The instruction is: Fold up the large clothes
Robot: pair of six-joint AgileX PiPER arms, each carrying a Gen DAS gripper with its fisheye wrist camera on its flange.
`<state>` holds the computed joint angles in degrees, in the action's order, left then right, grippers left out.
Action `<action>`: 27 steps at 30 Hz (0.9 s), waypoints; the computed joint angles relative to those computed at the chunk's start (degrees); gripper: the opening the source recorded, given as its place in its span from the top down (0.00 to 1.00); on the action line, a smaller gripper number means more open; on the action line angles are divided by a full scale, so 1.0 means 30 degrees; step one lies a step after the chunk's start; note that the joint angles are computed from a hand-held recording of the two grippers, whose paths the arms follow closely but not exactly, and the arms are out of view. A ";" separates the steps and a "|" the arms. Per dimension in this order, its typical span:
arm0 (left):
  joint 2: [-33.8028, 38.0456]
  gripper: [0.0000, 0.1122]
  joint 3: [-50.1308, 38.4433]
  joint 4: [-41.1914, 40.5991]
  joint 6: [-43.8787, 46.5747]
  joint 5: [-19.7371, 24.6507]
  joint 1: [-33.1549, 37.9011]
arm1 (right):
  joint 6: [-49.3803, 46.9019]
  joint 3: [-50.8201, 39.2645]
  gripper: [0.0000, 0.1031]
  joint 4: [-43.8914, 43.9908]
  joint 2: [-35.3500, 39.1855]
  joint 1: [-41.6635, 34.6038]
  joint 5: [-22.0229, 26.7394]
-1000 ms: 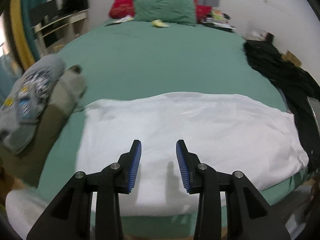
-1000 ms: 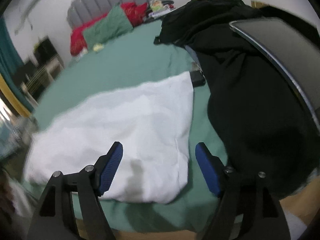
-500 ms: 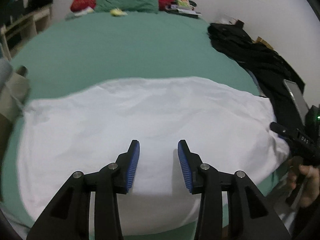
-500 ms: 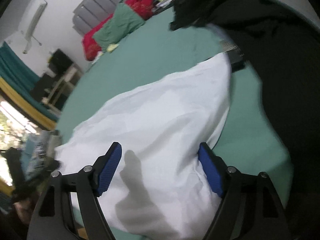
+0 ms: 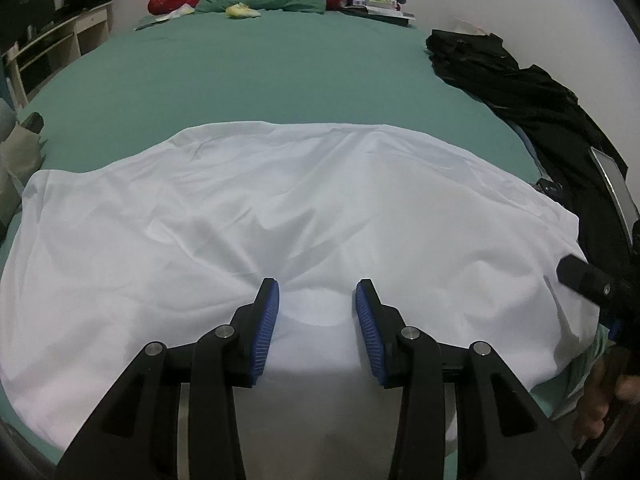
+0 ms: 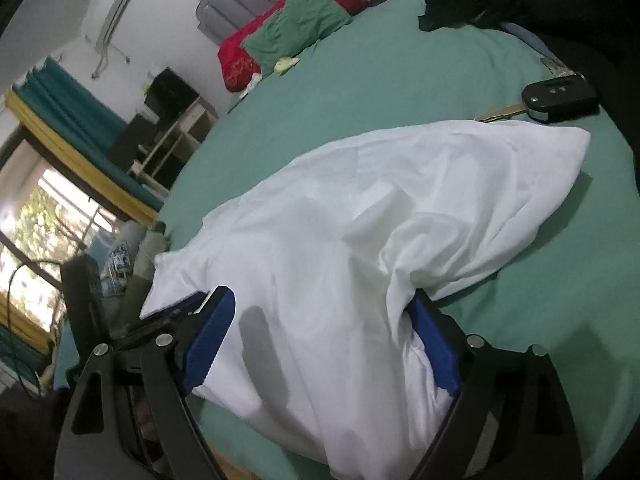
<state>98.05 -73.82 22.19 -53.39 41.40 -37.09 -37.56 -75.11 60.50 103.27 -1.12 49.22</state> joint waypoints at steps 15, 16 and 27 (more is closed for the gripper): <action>-0.0550 0.62 0.0536 -0.1568 0.2325 -0.0730 0.0734 | 0.2106 -0.1941 0.80 -0.0937 0.0105 0.1628 -0.0263; -0.0685 0.62 0.0538 -0.2335 0.3235 -0.0738 0.1052 | 0.2719 -0.2368 0.80 -0.1686 -0.0062 0.1990 -0.0440; -0.6163 0.62 0.4669 -0.6884 0.9954 -0.1380 0.5503 | 1.1848 -0.8998 0.80 -1.4204 0.0466 0.8165 0.0780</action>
<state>79.56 -59.81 1.54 -23.53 37.26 -20.58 -2.01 -102.11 17.89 104.67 23.37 51.56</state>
